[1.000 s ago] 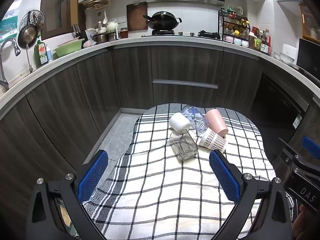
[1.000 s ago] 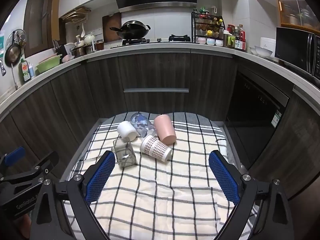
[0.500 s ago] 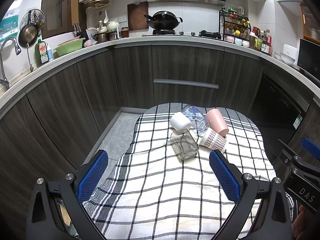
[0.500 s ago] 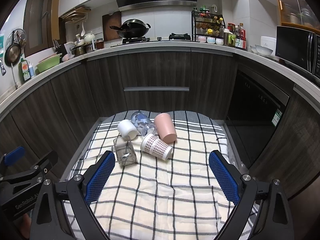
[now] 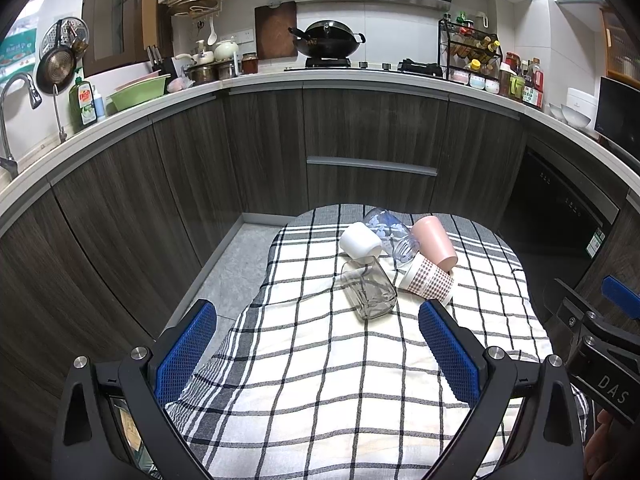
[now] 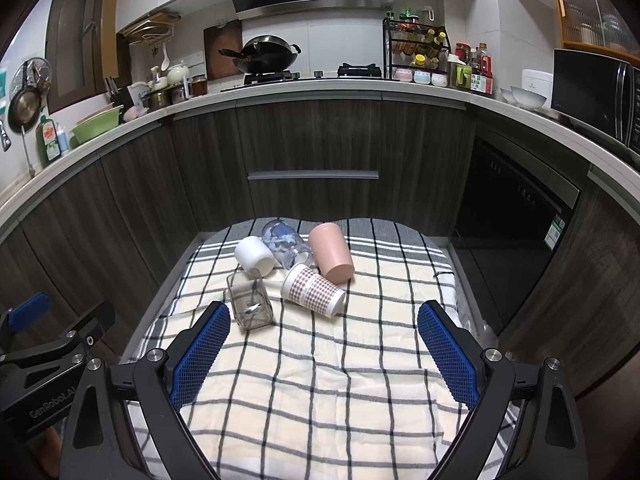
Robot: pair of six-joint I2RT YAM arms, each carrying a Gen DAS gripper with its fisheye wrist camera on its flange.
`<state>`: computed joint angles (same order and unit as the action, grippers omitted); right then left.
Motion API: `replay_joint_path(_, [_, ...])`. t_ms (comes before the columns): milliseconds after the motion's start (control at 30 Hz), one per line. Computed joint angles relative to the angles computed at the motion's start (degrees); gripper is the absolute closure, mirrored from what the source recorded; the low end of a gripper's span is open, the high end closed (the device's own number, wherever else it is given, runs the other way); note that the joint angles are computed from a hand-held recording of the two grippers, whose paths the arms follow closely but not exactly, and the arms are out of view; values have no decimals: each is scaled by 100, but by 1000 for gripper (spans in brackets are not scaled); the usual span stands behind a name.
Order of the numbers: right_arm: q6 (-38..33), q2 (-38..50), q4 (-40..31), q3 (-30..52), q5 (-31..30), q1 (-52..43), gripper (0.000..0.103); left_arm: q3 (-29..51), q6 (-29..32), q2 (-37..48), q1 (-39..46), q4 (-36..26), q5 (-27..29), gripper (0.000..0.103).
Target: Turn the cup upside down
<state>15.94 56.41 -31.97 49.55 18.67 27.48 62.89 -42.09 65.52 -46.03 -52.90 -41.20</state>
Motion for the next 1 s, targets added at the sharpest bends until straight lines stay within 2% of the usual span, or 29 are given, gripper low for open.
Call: replay_joint_path(1000, [-18,31,-11,34,-58,-46,8,-293,44,-118,129,177,89,0])
